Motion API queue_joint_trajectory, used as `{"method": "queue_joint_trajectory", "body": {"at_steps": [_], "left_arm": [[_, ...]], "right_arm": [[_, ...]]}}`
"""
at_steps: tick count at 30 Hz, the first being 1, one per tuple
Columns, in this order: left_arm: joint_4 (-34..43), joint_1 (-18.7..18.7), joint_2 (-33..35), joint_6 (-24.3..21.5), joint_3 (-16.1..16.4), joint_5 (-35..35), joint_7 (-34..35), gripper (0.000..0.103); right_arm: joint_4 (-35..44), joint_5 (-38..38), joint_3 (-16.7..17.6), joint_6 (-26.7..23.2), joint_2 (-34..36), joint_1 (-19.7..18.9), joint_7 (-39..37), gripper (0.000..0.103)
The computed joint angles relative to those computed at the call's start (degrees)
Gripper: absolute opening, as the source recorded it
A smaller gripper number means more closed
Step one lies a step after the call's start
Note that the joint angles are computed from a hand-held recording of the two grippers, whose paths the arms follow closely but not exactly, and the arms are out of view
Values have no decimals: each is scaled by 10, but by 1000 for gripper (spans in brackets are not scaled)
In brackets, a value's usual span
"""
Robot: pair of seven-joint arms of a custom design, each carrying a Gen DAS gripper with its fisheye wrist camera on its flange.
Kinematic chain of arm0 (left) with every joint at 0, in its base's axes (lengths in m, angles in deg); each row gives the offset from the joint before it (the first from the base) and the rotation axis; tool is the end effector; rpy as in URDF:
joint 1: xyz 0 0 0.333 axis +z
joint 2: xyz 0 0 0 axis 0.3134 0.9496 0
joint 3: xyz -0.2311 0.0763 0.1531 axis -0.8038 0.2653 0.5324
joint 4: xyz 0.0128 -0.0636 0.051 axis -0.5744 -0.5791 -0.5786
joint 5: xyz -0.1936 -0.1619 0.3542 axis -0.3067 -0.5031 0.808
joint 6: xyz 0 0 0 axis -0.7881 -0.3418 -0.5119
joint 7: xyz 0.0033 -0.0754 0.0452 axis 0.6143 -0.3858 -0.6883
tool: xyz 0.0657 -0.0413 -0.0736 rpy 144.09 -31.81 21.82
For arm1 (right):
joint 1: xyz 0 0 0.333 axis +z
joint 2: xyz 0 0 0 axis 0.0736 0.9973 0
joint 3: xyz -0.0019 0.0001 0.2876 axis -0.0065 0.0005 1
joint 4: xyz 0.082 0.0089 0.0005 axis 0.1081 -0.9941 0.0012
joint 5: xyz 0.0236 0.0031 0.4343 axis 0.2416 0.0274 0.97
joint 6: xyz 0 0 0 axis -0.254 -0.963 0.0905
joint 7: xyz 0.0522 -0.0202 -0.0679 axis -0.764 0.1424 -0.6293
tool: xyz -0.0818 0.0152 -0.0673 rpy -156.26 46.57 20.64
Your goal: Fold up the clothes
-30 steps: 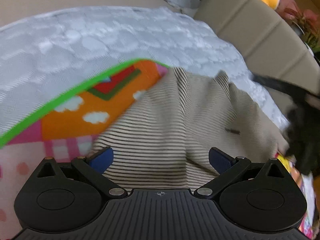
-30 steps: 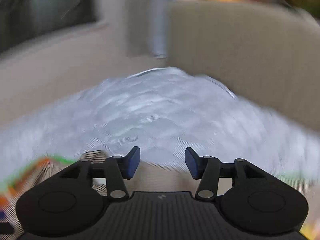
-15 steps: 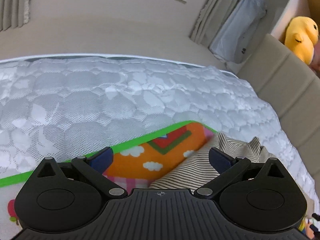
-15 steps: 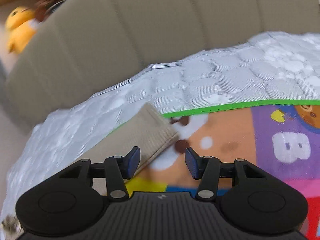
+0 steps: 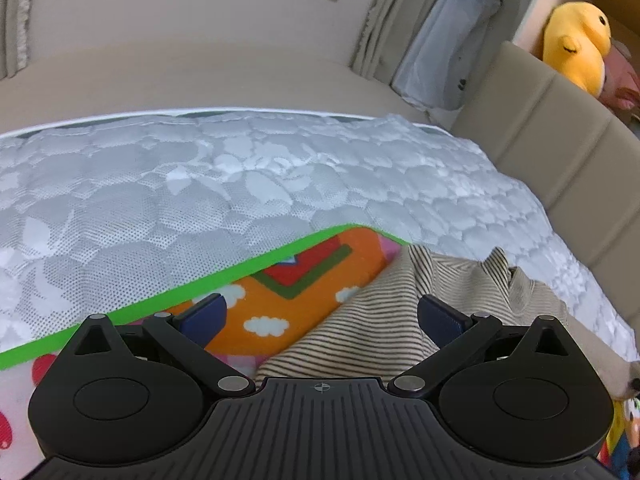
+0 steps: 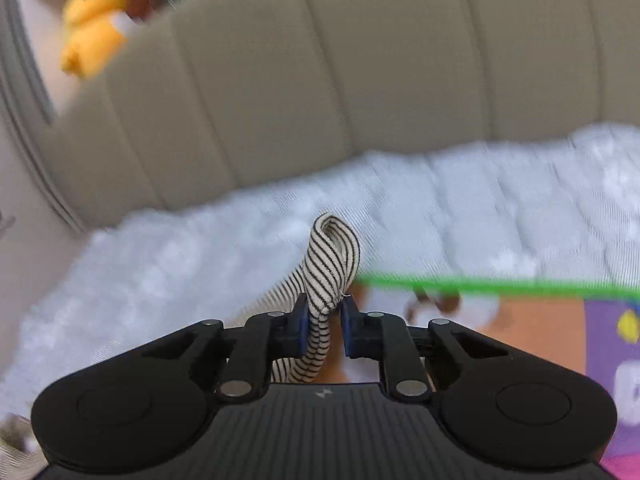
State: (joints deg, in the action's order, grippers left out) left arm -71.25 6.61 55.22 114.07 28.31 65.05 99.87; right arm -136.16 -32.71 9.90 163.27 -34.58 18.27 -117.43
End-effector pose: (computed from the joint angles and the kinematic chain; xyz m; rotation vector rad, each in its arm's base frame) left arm 0.5051 -0.3083 0.4090 -1.9744 1.6939 -1.0637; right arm 0.3818 0.2147 0.4199 -0.5675 2.2714 -1.0067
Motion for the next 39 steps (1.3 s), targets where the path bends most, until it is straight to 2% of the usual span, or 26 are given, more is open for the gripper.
{"method": "queue_joint_trajectory", "body": {"at_steps": [3,6,9,12,15,16,20,23,27,30,34,39], "left_arm": [[-5,2,-10,6,1,-1,-2,103],[-21,9,-27,30,0,-23,14,103],[-38,30,-47,54,-9,-39,9,103],[-57,52,-70,65,-18,-64,11,103],[-79,32,-92,70,10,-142,82,103],[-83,34,-96,70,11,-154,93,103],[-96,51,-111,69,5,-197,126,103],[-105,61,-119,76,3,-233,145,103],[-115,30,-120,80,34,-302,207,103],[-117,5,-116,81,55,-353,251,103],[-119,4,-116,81,52,-396,285,103],[-119,14,-115,77,36,-436,315,103]], "right_arm": [[31,-32,12,-10,-18,4,-48,15],[94,-65,22,3,8,3,-104,15],[173,-103,34,16,71,2,-146,15],[247,-139,36,33,142,17,-166,15],[319,-161,31,46,218,40,-196,15],[344,-161,29,47,245,49,-213,15],[423,-148,18,45,338,90,-275,15],[467,-131,15,22,389,129,-305,15],[531,-119,-4,6,459,166,-341,20],[563,-107,-21,19,492,187,-370,25],[590,-80,-40,36,511,211,-406,33],[539,27,-51,83,468,227,-405,38]]}}
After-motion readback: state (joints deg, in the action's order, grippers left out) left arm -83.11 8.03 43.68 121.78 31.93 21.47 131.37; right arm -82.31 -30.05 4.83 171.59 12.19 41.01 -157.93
